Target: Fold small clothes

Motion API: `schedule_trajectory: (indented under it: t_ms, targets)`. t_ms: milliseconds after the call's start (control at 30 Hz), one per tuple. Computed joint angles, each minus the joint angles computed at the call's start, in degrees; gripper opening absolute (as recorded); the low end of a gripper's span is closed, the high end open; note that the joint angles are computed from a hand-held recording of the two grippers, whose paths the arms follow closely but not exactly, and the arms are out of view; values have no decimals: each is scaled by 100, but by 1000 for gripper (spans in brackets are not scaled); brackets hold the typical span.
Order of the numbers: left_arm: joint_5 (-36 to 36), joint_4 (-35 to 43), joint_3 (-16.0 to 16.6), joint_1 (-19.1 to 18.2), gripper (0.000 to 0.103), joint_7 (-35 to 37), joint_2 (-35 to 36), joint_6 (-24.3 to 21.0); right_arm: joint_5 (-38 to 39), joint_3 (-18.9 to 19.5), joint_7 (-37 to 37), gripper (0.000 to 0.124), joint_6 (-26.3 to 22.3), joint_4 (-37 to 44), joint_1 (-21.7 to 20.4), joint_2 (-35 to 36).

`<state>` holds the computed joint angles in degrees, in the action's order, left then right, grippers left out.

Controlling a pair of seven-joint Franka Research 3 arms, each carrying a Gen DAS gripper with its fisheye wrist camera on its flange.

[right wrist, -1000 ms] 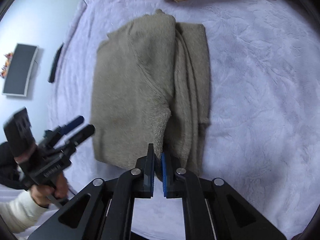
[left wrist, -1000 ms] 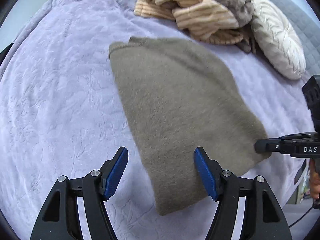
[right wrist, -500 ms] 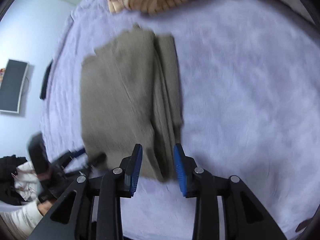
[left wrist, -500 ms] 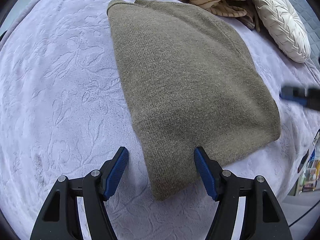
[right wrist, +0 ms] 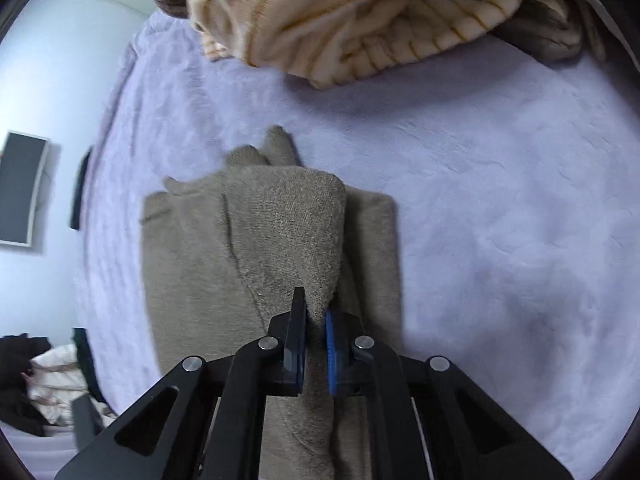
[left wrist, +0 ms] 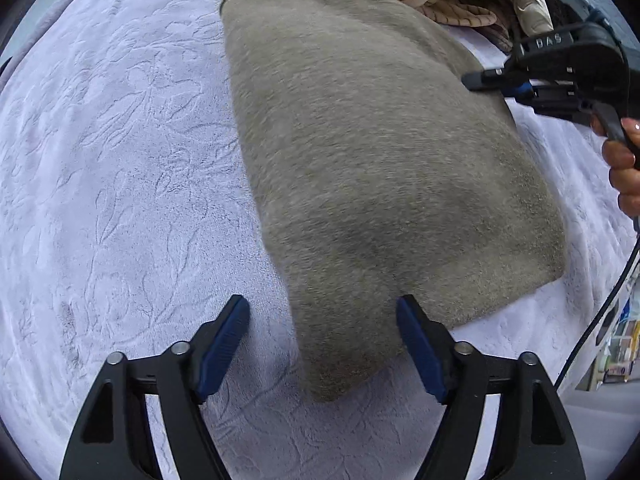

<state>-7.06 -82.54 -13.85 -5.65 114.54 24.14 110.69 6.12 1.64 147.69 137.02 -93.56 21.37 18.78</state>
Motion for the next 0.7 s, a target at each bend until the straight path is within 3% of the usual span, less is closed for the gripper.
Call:
schedule_trajectory:
  t_ms: [167,200,267,333,533,700]
  targets:
    - [18,121,-12,-19,78,-17,85,-113,7,-44,358,9,423,-590,20,-283]
    - [28,141,-12,-19,78,-1,92,-136,-111,-61,419,9,329,-546,45,-273]
    - [30,180,7,21,78,40,75,-184,-363,-109,652,23,53,-427,106,-274]
    - [22,218,12,41,78,65,48,-200,-561,-129,905,29,-166,-411,147,-374]
    - [-61,378,55,96,78,-55,9,-287,-976,40,1123,30,-280,-555,213,-776]
    - [130,472,96,38,78,-245,83,-394,-1232,197,938,32,-324,-169,372,-602]
